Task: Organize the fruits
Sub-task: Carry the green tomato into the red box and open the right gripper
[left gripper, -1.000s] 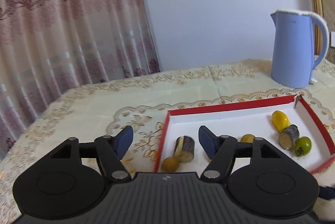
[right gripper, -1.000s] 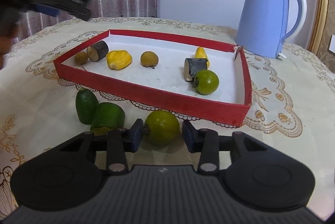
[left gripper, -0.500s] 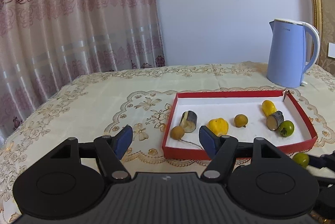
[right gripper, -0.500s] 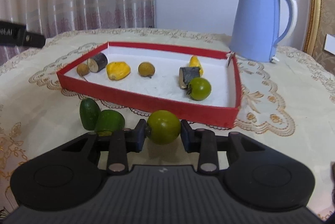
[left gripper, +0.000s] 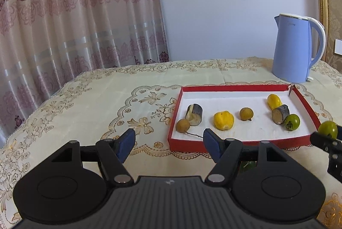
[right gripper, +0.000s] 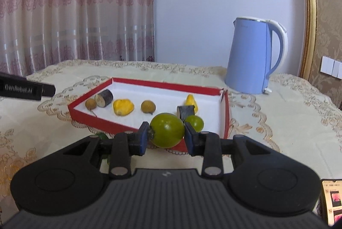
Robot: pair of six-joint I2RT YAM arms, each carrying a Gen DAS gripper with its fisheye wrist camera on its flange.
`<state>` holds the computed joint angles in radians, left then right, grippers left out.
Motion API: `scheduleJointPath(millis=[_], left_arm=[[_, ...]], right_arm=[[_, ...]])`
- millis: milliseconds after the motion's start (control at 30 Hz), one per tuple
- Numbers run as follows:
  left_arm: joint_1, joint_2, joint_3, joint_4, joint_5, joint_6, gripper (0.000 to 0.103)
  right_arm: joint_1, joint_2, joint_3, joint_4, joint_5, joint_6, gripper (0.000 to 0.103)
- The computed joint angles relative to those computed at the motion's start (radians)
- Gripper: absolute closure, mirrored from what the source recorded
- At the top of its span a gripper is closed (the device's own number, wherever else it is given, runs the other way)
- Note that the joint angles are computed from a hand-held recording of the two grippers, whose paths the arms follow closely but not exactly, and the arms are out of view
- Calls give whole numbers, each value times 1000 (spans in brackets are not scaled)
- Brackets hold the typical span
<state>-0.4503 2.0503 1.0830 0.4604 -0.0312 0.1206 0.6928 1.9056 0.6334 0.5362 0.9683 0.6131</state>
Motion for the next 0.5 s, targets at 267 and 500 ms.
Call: scheduleJointPath(millis=[267,500], left_arm=[[3,-14,-23,8,19,16,33],[18,-22,-37,17,39,14,30]], right_arm=[[-30,8,40,36,-10,-88,70],[-95,13,77,44,-54,-147,70]])
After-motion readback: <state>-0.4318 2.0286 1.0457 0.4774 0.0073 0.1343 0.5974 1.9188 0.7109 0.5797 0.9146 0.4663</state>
